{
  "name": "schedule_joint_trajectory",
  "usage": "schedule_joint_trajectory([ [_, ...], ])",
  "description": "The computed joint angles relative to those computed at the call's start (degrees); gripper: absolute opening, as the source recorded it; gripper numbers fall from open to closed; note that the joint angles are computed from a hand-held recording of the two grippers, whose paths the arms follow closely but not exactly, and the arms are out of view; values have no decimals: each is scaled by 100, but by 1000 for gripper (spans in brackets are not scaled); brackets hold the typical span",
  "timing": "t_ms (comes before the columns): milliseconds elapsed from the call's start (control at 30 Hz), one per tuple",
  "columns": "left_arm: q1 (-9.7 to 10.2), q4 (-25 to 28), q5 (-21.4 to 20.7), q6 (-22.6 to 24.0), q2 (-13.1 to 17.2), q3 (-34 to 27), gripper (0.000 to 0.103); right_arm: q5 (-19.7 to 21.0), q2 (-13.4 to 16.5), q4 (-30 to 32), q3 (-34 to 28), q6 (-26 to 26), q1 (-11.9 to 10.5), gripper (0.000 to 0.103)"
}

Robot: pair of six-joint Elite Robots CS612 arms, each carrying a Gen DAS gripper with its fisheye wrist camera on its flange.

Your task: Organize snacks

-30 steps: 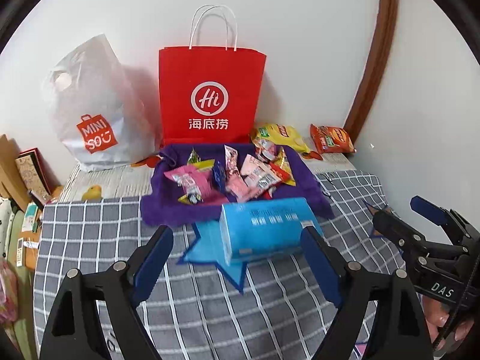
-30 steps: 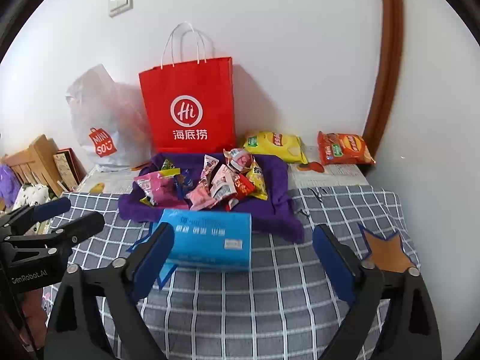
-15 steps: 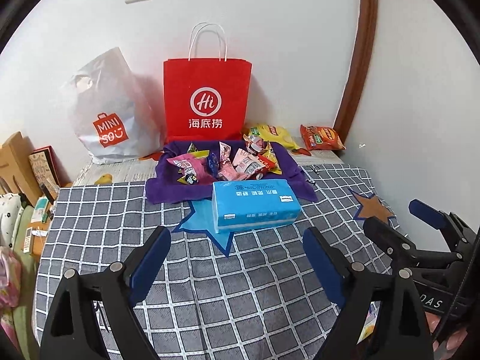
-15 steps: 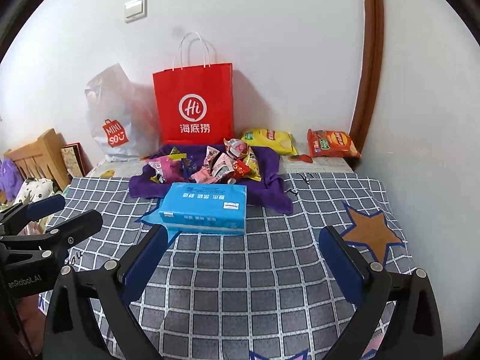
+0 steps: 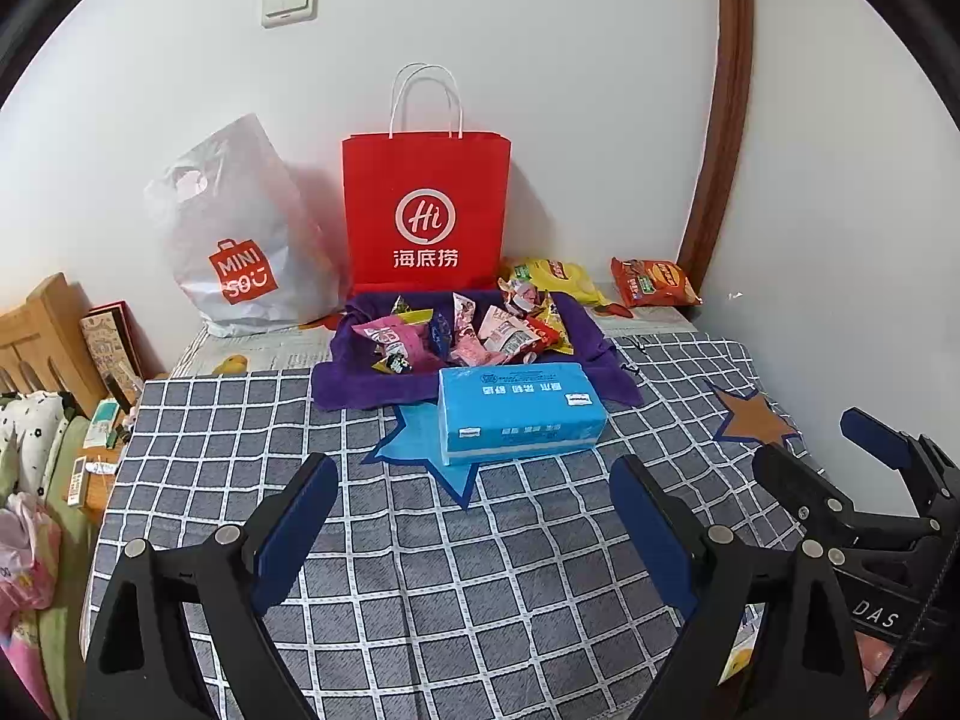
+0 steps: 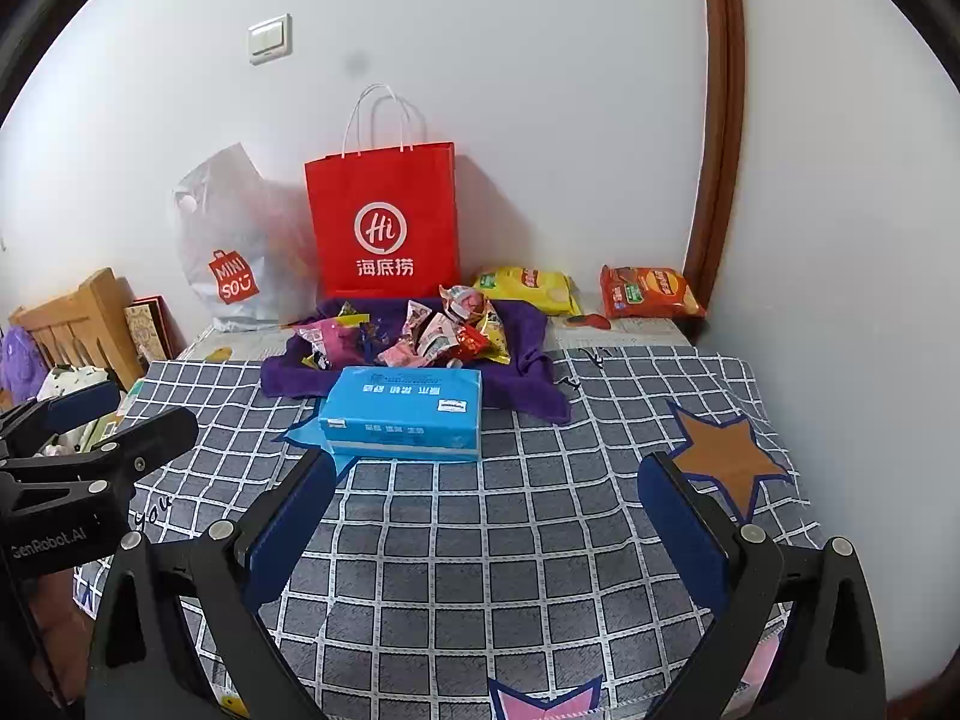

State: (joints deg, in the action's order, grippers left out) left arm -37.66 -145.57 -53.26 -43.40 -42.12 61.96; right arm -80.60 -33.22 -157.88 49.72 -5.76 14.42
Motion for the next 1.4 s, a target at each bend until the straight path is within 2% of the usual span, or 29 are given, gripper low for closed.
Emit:
schedule_joint_trajectory([
  [967,-2,264,114,-269,-119,117,92,121,-49,-161,103,1,-5,100],
  [1400,-12,262,114,-215,-112,99,92,142,-64,-195,133,53,-19,100],
])
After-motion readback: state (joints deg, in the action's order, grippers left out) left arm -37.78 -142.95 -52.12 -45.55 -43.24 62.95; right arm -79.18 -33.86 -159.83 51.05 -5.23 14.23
